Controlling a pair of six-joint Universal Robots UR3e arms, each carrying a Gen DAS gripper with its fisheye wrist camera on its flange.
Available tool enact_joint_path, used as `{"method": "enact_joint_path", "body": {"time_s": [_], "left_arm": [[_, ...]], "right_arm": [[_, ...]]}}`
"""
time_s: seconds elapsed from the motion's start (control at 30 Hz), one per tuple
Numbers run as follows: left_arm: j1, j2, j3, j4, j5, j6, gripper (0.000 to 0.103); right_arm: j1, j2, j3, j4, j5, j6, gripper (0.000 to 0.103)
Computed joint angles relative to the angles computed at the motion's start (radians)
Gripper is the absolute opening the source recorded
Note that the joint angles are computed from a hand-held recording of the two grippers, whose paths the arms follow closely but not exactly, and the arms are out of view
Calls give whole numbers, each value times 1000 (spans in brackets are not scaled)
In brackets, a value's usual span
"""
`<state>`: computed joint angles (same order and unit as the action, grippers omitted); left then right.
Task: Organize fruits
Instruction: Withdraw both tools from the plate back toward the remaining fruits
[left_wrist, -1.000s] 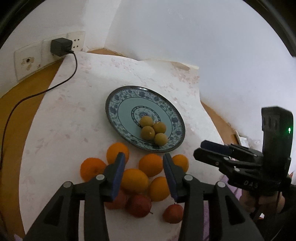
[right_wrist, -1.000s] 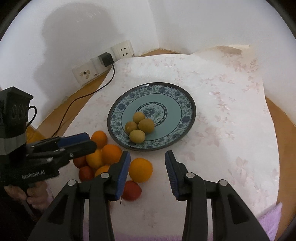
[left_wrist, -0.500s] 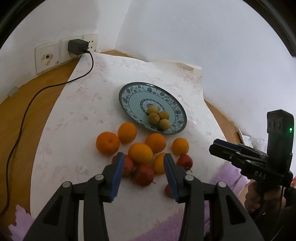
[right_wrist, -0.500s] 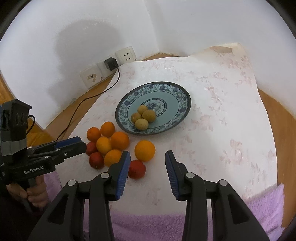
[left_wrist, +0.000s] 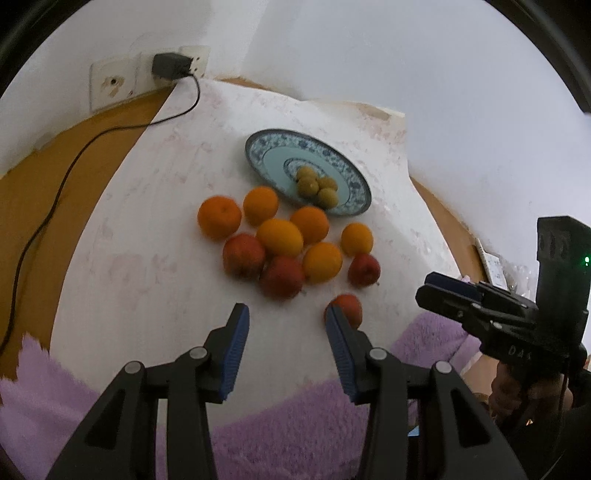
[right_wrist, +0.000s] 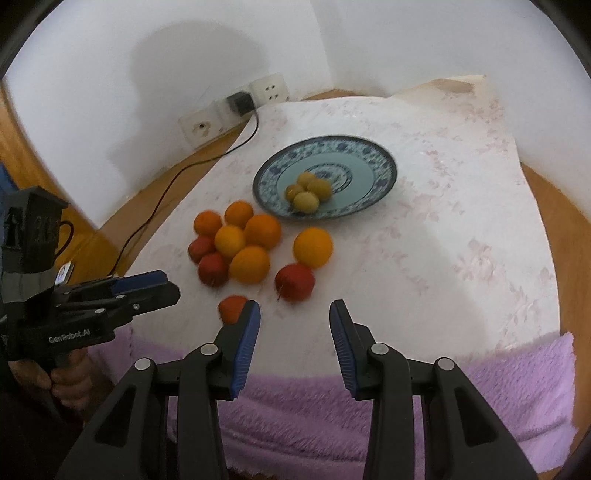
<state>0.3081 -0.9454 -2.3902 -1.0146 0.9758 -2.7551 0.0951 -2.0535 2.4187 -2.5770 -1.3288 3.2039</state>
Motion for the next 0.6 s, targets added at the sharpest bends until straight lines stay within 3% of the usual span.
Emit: {"method": "enact_joint_path", "body": {"time_s": [0.37,0.47,0.6], "left_arm": [[109,201,-69,-241,-24,83,45],[97,224,-80,-251,-21,90,45],[47,181,-98,-166,3,47,45]], "right_arm": [[60,-25,63,-10,-46,42,41],[79,-12,80,-16,-47,52,41],[101,-10,101,-18,-53,60,41]]}}
